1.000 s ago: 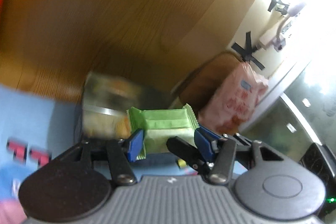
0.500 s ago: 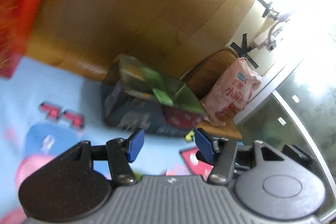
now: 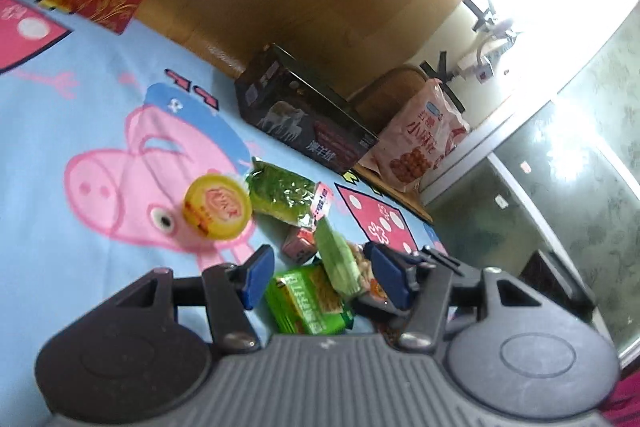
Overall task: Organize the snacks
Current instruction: 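Grasp a third green leaf-print packet with the right gripper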
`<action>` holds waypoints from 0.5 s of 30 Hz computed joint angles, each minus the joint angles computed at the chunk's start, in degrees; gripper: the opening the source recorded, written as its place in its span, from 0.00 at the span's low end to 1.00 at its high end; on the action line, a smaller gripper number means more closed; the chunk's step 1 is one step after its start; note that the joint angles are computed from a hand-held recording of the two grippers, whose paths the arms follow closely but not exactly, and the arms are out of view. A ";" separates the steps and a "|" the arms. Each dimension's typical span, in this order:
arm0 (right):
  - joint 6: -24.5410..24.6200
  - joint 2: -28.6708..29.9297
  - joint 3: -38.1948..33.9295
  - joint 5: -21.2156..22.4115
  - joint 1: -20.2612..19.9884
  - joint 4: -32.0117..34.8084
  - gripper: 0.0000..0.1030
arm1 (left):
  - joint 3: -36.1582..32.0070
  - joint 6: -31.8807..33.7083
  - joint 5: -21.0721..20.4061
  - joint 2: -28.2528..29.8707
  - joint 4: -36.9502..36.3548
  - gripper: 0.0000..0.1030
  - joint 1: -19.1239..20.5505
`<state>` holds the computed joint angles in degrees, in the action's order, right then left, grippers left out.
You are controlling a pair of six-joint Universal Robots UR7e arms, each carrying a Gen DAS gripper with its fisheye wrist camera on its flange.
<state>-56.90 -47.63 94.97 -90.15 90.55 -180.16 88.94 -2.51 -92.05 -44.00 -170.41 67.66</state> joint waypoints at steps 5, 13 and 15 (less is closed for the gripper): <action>-0.60 2.12 -0.74 -2.52 -0.03 -8.43 0.40 | 1.00 -0.89 -0.27 -0.56 -0.63 0.56 -0.28; 24.72 -4.84 0.89 -0.06 -6.78 -8.76 0.18 | -1.82 1.02 -3.40 1.85 3.41 0.56 -1.07; 28.17 -6.10 1.37 0.05 -8.48 -7.01 0.19 | -3.86 1.35 -4.35 3.39 5.60 0.56 -1.57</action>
<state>-28.73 -53.72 96.34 -90.10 82.07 -187.17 85.08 -1.16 -96.39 -40.61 -164.81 66.09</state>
